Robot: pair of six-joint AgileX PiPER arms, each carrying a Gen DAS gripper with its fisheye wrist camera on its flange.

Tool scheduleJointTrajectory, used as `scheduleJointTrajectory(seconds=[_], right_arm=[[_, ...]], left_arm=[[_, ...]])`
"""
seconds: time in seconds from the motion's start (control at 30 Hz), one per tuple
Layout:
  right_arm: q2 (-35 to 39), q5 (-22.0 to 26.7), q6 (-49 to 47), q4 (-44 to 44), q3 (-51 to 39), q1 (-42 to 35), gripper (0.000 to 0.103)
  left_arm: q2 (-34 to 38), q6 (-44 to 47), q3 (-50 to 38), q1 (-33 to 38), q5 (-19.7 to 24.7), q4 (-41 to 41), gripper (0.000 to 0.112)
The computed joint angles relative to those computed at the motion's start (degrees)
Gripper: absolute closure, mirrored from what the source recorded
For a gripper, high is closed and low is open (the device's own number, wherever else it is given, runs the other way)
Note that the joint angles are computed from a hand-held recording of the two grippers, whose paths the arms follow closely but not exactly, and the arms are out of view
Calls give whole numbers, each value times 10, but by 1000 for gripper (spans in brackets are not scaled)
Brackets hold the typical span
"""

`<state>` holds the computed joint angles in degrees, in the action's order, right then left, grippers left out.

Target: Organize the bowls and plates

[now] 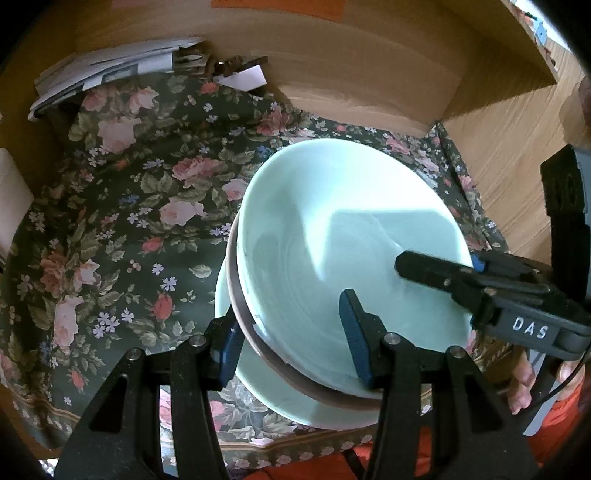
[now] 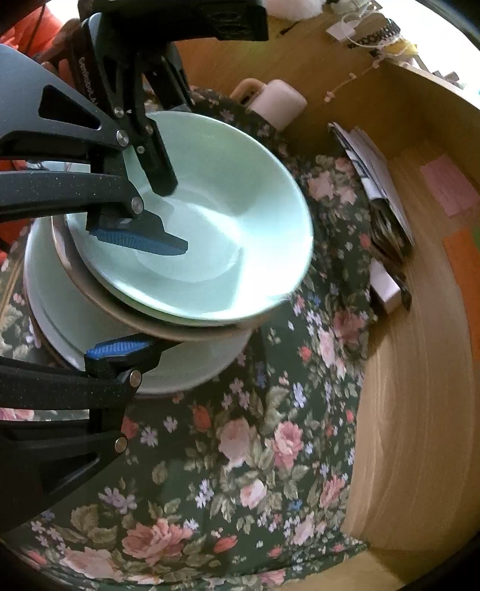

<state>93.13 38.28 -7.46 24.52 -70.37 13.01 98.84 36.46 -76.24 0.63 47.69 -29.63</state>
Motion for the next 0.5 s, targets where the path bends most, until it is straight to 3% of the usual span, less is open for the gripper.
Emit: scheduleJointTrajectory(seconds=[0.37,0.5], right_arm=[[-11,-22,-25,-4,11,-1,65],[-36,-47,0,-36,23,6,65]], left_arm=[[25,11,-29,14,30,-22,62],[-10,18,-3,10,-23,-16,61]])
